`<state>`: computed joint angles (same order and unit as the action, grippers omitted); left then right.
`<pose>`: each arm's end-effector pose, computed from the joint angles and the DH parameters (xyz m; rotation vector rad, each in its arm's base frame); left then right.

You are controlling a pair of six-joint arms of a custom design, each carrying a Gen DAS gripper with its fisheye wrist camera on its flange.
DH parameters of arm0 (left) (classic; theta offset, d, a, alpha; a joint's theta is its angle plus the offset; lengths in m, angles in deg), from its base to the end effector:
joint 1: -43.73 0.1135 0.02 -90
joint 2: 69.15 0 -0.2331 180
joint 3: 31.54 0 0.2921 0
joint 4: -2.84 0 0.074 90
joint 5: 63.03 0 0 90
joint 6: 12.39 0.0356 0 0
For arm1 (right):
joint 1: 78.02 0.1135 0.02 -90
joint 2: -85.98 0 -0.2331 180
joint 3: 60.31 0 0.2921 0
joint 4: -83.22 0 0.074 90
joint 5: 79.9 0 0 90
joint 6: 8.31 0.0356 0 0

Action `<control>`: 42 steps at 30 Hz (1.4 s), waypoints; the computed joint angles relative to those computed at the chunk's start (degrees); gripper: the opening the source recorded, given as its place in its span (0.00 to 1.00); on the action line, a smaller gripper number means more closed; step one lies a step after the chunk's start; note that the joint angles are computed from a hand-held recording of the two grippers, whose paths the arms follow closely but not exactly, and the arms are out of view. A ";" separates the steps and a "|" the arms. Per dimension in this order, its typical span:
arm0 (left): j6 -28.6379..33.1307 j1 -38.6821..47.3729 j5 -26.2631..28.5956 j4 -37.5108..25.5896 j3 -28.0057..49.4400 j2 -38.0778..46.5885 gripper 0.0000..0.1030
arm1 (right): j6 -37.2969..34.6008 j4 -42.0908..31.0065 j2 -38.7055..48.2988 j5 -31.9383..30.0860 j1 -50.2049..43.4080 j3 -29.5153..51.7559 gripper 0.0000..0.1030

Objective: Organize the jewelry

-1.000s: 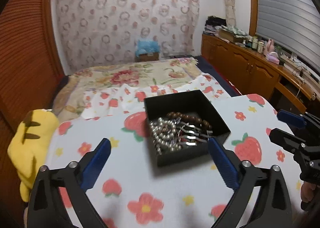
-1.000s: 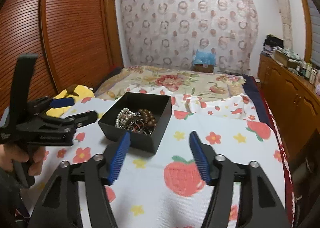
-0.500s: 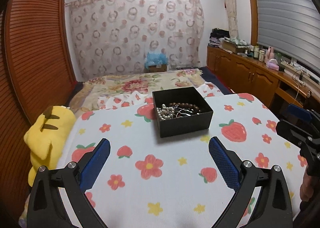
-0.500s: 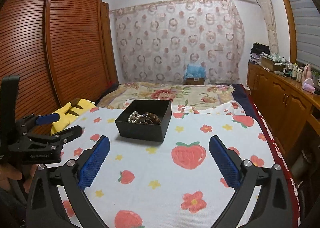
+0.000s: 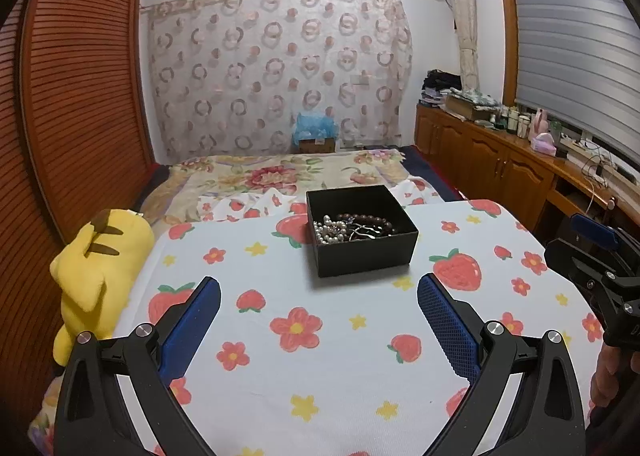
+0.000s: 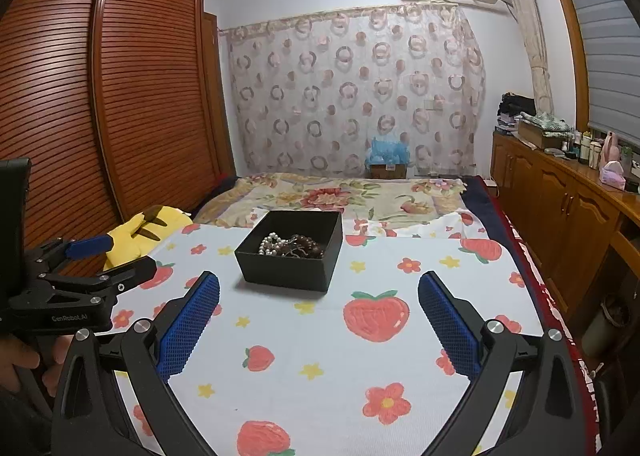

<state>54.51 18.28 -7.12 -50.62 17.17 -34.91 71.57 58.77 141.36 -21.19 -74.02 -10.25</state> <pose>0.1806 -0.0639 0.2525 -0.2642 2.1073 0.1751 0.2671 0.0372 0.2264 -0.5736 1.9633 0.5021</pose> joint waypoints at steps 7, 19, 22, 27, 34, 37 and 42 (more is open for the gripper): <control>-0.16 -0.20 -0.30 -0.34 -0.04 -0.52 0.92 | 0.15 -0.10 0.20 0.26 0.28 0.35 0.97; -0.68 -1.11 -0.93 -0.81 0.81 0.14 0.92 | 0.33 -0.23 0.08 0.61 0.52 0.51 0.97; -0.96 -1.38 -1.22 -0.93 1.06 0.36 0.92 | 0.36 -0.03 0.38 0.39 0.35 0.62 0.97; -0.87 -1.31 -1.20 -0.97 1.01 0.31 0.92 | 0.28 -0.07 0.49 0.22 0.25 0.68 0.97; -1.05 -1.52 -1.37 -1.09 1.24 0.35 0.92 | 0.37 -0.17 0.32 0.26 0.26 0.65 0.97; -1.11 -1.58 -1.36 -1.10 1.20 0.29 0.92 | 0.33 -0.20 0.29 0.24 0.23 0.64 0.97; -1.19 -1.83 -1.60 -1.13 1.62 0.54 0.92 | 0.41 -0.08 0.00 0.34 0.27 0.45 0.97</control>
<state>53.33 16.45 -8.71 -51.75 18.79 -34.38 71.98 58.69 141.36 -20.84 -73.75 -9.80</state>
